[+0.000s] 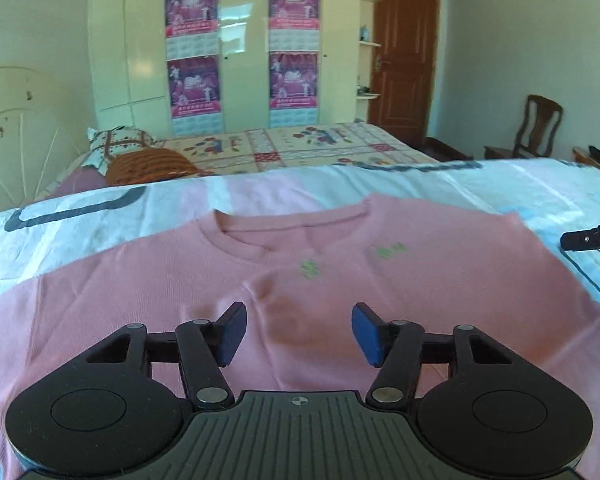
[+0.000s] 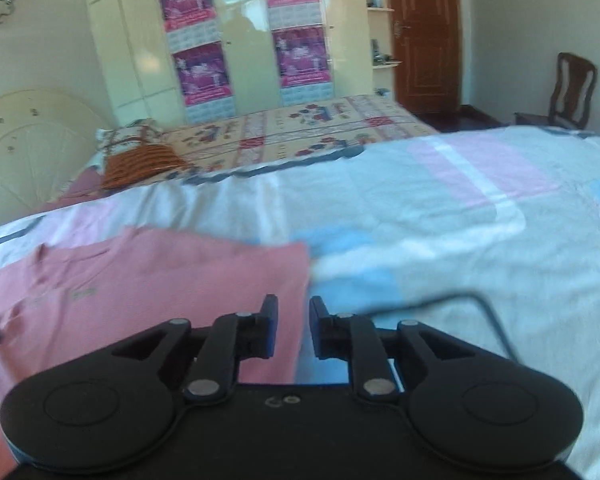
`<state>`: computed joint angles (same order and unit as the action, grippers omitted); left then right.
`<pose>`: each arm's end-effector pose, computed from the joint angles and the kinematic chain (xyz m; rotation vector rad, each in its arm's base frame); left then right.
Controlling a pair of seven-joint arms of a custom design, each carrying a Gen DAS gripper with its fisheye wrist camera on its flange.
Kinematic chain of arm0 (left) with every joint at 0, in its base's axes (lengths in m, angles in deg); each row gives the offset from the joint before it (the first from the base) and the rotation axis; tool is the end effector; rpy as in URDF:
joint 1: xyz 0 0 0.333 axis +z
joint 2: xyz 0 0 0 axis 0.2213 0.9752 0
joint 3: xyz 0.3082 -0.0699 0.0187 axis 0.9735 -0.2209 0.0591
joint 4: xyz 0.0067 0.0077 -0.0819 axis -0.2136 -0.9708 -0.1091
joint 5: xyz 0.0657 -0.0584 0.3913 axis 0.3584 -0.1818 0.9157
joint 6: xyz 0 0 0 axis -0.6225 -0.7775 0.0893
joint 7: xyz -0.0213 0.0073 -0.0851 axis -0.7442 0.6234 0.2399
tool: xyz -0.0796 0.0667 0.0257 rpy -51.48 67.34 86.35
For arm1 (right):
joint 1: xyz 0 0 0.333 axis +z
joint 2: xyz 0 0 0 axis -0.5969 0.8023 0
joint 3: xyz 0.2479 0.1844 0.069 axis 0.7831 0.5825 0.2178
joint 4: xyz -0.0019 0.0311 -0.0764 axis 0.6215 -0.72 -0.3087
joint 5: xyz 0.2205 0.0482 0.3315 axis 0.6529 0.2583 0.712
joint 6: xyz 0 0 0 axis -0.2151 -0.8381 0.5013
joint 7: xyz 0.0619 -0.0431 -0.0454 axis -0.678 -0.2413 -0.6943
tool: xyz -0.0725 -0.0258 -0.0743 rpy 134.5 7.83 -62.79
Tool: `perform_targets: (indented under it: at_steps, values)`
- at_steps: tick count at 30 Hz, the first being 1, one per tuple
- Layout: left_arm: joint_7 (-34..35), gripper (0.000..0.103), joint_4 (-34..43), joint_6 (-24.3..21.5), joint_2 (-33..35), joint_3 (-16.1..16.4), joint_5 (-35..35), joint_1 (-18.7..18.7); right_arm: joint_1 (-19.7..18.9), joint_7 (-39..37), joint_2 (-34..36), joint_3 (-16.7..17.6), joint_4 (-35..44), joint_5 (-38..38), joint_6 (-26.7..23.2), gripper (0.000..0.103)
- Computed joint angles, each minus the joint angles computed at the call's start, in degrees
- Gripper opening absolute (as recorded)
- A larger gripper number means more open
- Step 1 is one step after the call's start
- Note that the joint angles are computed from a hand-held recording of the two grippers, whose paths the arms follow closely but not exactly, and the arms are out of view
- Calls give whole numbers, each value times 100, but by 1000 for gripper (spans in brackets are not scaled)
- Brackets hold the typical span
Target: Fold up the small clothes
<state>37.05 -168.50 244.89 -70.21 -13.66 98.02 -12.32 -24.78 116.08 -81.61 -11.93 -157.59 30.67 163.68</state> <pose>0.5375 -0.3953 0.4348 -1.4382 1.9110 -0.9638 0.5358 0.2138 0.5140 -1.5629 1.8054 -0.6820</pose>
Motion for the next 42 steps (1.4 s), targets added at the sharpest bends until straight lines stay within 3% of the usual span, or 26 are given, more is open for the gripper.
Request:
perform_targets:
  at_steps: [2, 4, 5, 7, 9, 11, 14, 16, 17, 18, 19, 20, 21, 24, 26, 28, 31, 38, 39, 41, 42]
  values:
    - [220, 58, -166, -67, -68, -84, -131, -5, 64, -66, -355, 78, -396, 78, 56, 18]
    - [641, 58, -283, -344, -37, -236, -669, 76, 161, -580, -538, 180, -632, 471, -179, 9]
    - [275, 59, -389, -169, -117, -73, -423, -18, 112, -712, -516, 333, -625, 486, -502, 8]
    - [235, 59, -483, -281, -264, -131, -602, 3, 73, -506, -568, 460, -635, 116, -644, 8]
    - [-198, 59, -554, -116, -368, -87, -177, -46, 15, -206, -660, 528, -587, -78, -573, 16]
    - [48, 59, -517, -292, -313, -207, -256, -35, -92, 131, -719, 612, -604, -431, -302, 14]
    - [-103, 66, -491, -510, -242, -199, -83, -122, 154, -312, -422, 518, -447, 107, -906, 14]
    - [9, 66, -495, -626, -332, -269, -303, -87, 176, -317, -432, 579, -383, 8, -1068, 15]
    - [-358, 66, -573, -640, -438, -288, 52, -69, 217, -249, -506, 564, -401, -13, -1040, 16]
    - [-668, 67, -649, -558, -533, -106, 390, -215, 187, 23, -604, 575, -472, -214, -864, 18]
    - [-577, 70, -676, -611, -538, -124, 327, -195, 136, 283, -673, 622, -520, -455, -755, 19]
    - [-83, 72, -635, -804, -449, -342, -138, -5, 131, 294, -657, 633, -523, -504, -727, 20]
    - [39, 74, -645, -688, -392, -361, -340, 83, 229, -60, -551, 587, -439, -151, -928, 21]
    - [-356, 75, -889, -381, -627, -272, -386, 178, 379, -171, -329, 548, -166, 180, -1379, 22]
    - [-871, 75, -1157, -464, -919, -217, 118, 200, 362, 349, -478, 545, -271, -141, -1077, 24]
    - [-1147, 75, -1567, -520, -1286, -250, 202, 390, 330, 708, -534, 618, -271, -419, -1067, 29]
    - [-1682, 75, -2340, -502, -1965, -236, 271, 812, 357, 938, -514, 589, -268, -250, -992, 29]
    - [-3403, 74, -4291, -795, -3877, 116, 424, 2200, 533, 1108, -194, 575, -4, -20, -1043, 31]
    - [-3550, 73, -4456, -689, -3996, 259, 365, 2428, 590, 1157, -143, 582, 40, -28, -1070, 31]
    - [-4008, 58, -4668, -309, -4088, 468, 579, 2928, 701, 1210, -7, 558, 188, -25, -1108, 31]
    - [-4160, 56, -4713, -105, -4054, 550, 656, 3133, 760, 1269, 61, 544, 266, -44, -1128, 31]
